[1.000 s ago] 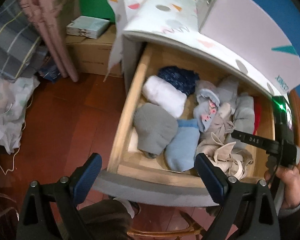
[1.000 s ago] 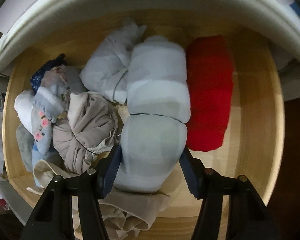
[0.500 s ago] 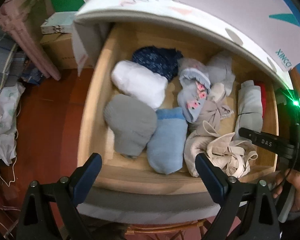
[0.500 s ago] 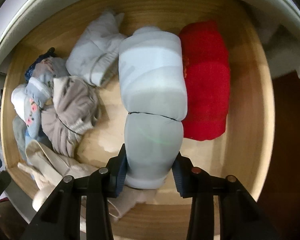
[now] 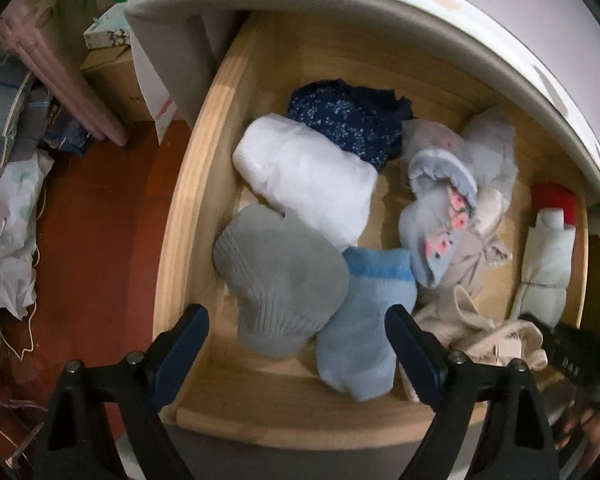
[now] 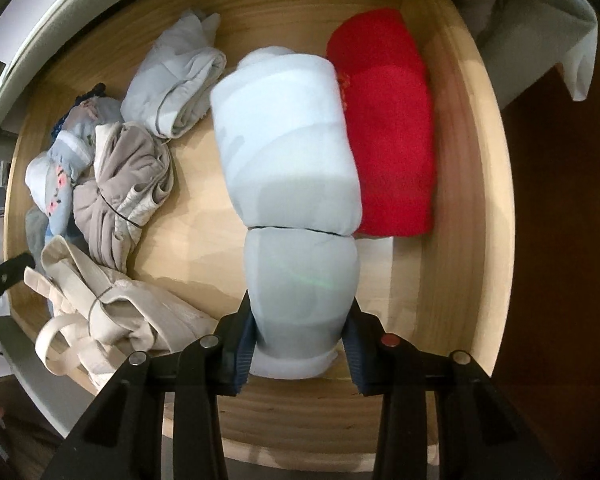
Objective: Take underwear out of drawer
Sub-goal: 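Lower the left tool into the drawer and grasp the grey sock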
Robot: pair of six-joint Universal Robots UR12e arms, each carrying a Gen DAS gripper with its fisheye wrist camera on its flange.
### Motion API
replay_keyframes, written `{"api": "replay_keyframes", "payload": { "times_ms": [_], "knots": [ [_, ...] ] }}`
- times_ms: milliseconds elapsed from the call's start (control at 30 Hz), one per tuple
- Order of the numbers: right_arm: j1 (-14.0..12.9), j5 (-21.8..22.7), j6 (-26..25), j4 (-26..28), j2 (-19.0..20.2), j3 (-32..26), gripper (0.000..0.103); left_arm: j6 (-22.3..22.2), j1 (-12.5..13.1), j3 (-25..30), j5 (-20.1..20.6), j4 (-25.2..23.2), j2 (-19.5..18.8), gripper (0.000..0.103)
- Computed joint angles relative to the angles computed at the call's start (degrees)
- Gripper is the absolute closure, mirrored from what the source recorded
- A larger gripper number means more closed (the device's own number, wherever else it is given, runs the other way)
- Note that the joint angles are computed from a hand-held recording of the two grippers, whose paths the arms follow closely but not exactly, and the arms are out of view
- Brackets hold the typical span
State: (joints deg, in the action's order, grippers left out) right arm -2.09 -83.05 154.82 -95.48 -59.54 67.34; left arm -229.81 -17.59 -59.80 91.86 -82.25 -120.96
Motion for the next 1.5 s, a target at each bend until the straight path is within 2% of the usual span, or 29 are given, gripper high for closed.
{"api": "replay_keyframes", "payload": {
  "times_ms": [233,267,300,367,400,533,600,867,967,1033,1133,1200,1300,1500],
  "knots": [
    [-1.6,2.7,-0.5,1.2,0.7,-0.6,0.066,-1.5,0.3,1.4,1.9,-0.1,-1.1,0.014],
    [-1.7,2.9,-0.5,1.3,0.8,-0.6,0.066,-2.0,0.3,1.8,2.2,-0.6,-1.4,0.019],
    [-1.5,3.2,-0.2,1.3,0.6,-0.4,0.066,-2.3,0.3,1.8,1.9,-0.6,-1.4,0.030],
    [-2.6,3.8,-1.0,2.7,0.9,-1.5,0.066,-3.1,0.7,0.9,-0.4,1.0,-1.1,0.038],
    [-2.8,4.1,-0.9,2.9,0.9,-1.5,0.066,-3.6,0.8,0.6,-1.1,1.5,-1.0,0.038],
    [-3.2,4.3,-1.5,3.8,1.3,-2.7,0.066,-4.0,0.9,1.8,0.4,-2.2,-2.0,0.038],
    [-3.4,4.3,-1.8,3.7,1.3,-2.6,0.066,-5.4,1.3,0.5,-0.5,-1.7,-1.6,0.038],
    [-2.5,4.2,-0.9,4.2,1.2,-3.4,0.066,-4.0,0.7,2.7,1.0,-3.7,-3.5,0.038],
    [-2.6,4.3,-0.7,5.2,1.4,-4.5,0.066,-4.5,0.8,1.7,0.6,-2.7,-3.0,0.039],
    [-2.5,4.2,-0.8,5.1,1.4,-4.4,0.066,-4.4,0.9,1.5,0.7,-2.8,-2.9,0.043],
    [-2.6,4.3,-0.7,5.2,1.4,-4.4,0.065,-3.8,0.9,2.5,1.3,-4.2,-3.4,0.054],
    [-2.6,4.6,-0.6,5.2,1.5,-4.4,0.065,-4.6,0.7,3.1,0.3,-4.0,-3.6,0.060],
    [-2.8,4.8,-0.7,5.4,1.7,-4.7,0.065,-4.0,1.0,1.8,-0.4,-3.1,-2.6,0.065],
    [-2.7,4.3,-1.4,4.8,1.5,-4.5,0.066,-3.7,0.9,-0.3,-1.9,-1.2,-0.9,0.067]
  ]
}}
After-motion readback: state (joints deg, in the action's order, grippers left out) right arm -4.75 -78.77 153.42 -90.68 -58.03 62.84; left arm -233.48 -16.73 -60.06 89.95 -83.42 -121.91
